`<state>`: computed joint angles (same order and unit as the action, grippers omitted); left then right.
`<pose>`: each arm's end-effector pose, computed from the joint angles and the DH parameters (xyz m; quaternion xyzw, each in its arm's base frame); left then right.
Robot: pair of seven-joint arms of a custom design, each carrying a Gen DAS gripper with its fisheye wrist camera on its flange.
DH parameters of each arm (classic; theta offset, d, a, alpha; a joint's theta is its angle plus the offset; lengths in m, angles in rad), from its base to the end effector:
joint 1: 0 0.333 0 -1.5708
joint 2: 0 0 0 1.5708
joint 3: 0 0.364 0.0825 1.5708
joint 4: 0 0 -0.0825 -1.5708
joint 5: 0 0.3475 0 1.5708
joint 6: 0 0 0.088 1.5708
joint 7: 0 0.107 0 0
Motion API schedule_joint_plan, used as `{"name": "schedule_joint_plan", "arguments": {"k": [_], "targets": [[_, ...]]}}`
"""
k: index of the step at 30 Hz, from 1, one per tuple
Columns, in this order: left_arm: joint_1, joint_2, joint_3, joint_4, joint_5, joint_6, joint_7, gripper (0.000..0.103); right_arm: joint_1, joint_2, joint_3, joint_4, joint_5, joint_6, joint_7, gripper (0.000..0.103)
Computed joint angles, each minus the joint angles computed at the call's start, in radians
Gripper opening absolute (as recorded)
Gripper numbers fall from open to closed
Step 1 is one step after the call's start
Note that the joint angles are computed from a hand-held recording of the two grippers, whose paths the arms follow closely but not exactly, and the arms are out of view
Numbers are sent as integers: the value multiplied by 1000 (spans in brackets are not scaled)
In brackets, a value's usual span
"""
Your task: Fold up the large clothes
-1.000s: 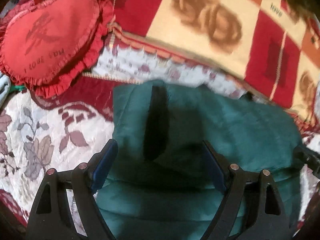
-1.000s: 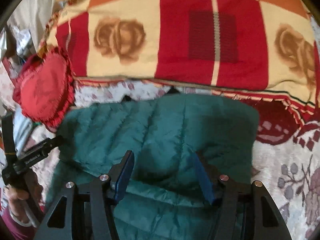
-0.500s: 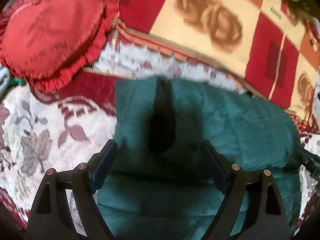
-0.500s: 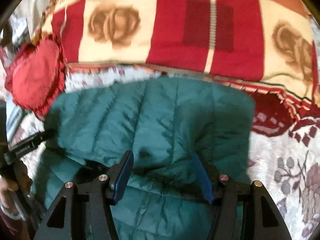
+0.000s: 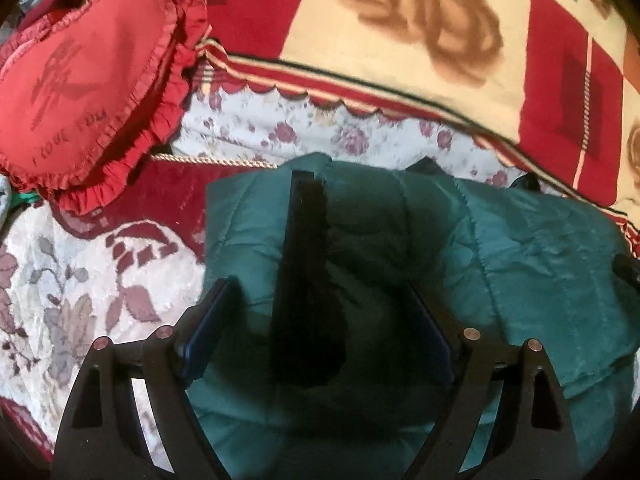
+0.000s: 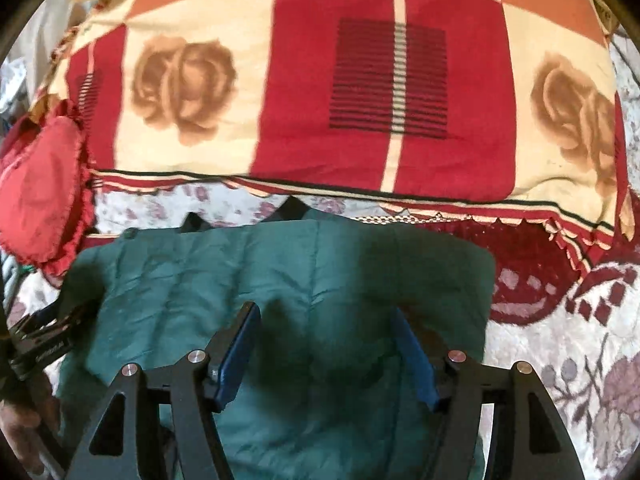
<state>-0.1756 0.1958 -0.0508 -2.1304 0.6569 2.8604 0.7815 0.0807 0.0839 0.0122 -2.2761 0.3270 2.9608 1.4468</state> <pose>0.5616 -0.1621 0.4407 -0.6682 0.6809 -0.1967 0.2263 0.5463 0.0290 0.4592 -0.6441 0.7030 -0.1568 0.2576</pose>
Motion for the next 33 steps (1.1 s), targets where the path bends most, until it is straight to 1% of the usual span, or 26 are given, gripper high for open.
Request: {"name": "schedule_joint_plan", "arguments": {"k": [3,5,7,8,9,11,12,13,14,16,17,18,19,23,25,26,28,29,30,31,33], "targets": [[-16,16,20,6,55,20,-35,87,-1,48,-7,19,-38,-12,19,66],[-22,23,21,13,71,14,-39,89,-10,65,6,9,-21,12,10,66],[-19,31,15,18,63,9,-23,89,10,70,-16,-1,-84,33,51,66],[-18,33,13,19,58,7,-16,89,28,67,-39,-1,-139,23,92,66],[-16,34,11,19,51,7,-7,89,33,60,-48,4,-169,-1,121,66],[-16,33,13,17,43,9,-2,89,39,29,-60,6,-218,-48,190,66],[-17,33,15,14,44,14,-6,89,38,4,-57,-6,-230,-43,210,66],[-19,32,19,11,47,18,-11,89,28,-21,-37,-24,-194,-20,178,66],[-20,33,21,9,50,23,-17,89,22,-43,-13,-41,-128,3,115,66],[-22,34,24,9,51,25,-22,89,34,-80,11,-65,-12,33,7,66],[-24,35,25,10,51,24,-24,89,46,-89,14,-67,39,35,-41,67],[-24,37,25,11,50,24,-24,89,65,-94,19,-60,119,19,-116,68],[-24,37,24,10,48,25,-23,89,78,-93,19,-54,149,4,-146,69],[-21,40,24,7,35,40,-17,89,108,-53,29,-41,139,-14,-146,69],[-23,42,28,5,33,48,-16,90,122,-32,23,-53,23,2,-55,70],[-22,43,27,4,28,52,-11,90,134,-18,8,-66,-89,21,27,70],[-21,46,27,3,17,60,-1,91,136,-5,5,-93,-159,65,77,71],[-24,47,31,2,19,62,-3,91,122,-1,19,-94,-138,71,58,71],[-28,47,36,3,23,64,-6,91,100,-1,42,-88,-84,58,15,71],[-34,48,42,3,30,65,-13,91,83,-2,58,-74,-34,24,-23,71],[-36,49,43,4,30,64,-12,91,71,-21,56,-50,11,-49,-53,70]]}}
